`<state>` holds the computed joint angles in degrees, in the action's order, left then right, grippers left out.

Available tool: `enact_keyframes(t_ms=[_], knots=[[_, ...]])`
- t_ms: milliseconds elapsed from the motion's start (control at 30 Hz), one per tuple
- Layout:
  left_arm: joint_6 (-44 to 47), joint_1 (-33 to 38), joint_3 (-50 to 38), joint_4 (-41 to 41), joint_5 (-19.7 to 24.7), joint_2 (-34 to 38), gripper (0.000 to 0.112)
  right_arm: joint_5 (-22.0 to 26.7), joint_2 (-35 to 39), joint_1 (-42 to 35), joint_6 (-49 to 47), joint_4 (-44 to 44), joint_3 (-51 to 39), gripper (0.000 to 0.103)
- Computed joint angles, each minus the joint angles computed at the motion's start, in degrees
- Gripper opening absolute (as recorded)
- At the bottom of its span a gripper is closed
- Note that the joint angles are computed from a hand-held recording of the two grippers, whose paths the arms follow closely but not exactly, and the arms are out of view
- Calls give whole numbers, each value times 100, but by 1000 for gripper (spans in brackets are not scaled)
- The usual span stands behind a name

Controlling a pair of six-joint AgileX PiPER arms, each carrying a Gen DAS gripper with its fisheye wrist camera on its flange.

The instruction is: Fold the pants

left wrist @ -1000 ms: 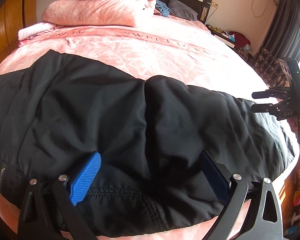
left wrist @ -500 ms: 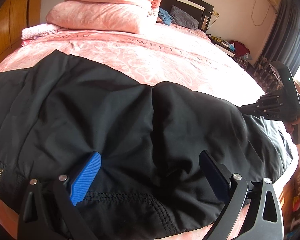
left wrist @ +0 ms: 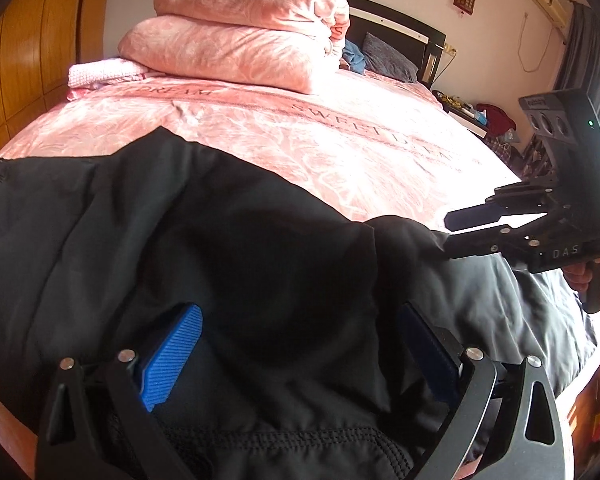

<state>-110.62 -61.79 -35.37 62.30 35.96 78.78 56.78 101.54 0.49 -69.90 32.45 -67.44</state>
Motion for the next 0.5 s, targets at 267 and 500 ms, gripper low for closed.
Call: enact_keyframes(t_ms=[267,500], knots=[[3858,2272,161,-2598,-1008,-261,100,503,1221,692,1068,706,-1299,42],[3821,2293,317,-2593,-986,-453,99,625,1709,1396,1477,495,-1970,39]])
